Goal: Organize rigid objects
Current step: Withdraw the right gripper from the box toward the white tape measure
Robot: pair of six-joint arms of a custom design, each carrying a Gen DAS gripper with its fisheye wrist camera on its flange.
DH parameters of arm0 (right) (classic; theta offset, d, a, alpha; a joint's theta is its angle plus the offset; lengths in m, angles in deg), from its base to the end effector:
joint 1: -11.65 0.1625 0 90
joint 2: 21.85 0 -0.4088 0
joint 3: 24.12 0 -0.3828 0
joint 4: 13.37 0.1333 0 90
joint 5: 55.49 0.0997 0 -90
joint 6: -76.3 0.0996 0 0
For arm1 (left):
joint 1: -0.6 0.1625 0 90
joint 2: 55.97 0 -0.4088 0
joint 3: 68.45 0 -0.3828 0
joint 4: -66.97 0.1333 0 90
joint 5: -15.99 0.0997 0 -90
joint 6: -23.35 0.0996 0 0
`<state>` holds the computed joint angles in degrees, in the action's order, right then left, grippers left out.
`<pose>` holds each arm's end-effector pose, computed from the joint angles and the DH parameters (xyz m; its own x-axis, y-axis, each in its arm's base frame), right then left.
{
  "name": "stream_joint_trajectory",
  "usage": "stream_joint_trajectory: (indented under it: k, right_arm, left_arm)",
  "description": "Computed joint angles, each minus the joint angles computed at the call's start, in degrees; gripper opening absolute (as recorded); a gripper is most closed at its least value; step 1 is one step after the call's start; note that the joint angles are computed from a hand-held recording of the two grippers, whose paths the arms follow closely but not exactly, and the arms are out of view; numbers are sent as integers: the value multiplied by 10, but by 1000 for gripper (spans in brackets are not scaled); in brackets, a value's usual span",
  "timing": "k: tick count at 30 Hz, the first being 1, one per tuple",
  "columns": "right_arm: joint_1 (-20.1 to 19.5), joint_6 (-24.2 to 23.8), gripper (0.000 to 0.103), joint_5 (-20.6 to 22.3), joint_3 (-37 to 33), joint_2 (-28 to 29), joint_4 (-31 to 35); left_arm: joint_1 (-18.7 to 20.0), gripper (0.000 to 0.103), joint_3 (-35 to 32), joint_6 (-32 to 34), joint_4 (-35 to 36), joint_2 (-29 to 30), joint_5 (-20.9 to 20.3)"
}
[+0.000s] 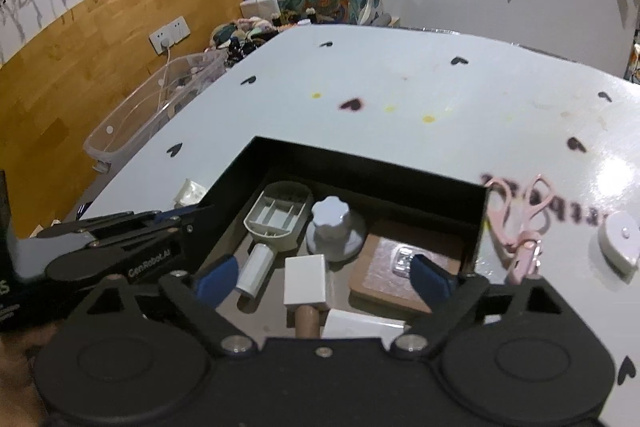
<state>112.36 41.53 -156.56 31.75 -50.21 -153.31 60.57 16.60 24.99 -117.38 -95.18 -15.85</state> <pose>0.2662 -0.7931 0.1276 -0.7053 -0.6086 0.3634 -0.6988 0.6831 -0.2122 -0.1561 -0.7054 0.1862 -0.7654 -0.2704 -0.5840 0.3536 0.5815 -0.7327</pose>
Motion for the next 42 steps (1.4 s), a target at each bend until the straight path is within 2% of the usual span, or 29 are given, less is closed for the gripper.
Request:
stream_joint_trajectory:
  k: [5,16,25,27,34,42]
  right_arm:
    - [-2,-16,103,15,26,-20,-24]
    - [-7,-38,103,54,81,-69,-67]
    - [-24,-64,103,100,131,-119,-93]
    - [-33,-75,103,122,140,-130,-94]
    - [-56,-87,103,143,189,-157,-171]
    - [-85,-80,103,130,206,-159,-257]
  left_arm:
    - [-1,3,-2,-4,5,0,4]
    - [-3,3,-4,-11,12,1,10]
    - [-2,3,-4,-10,12,1,10]
    - [-2,3,-4,-9,12,1,10]
    - [-2,3,-4,-9,13,1,10]
    - [-2,3,-4,-9,12,1,9]
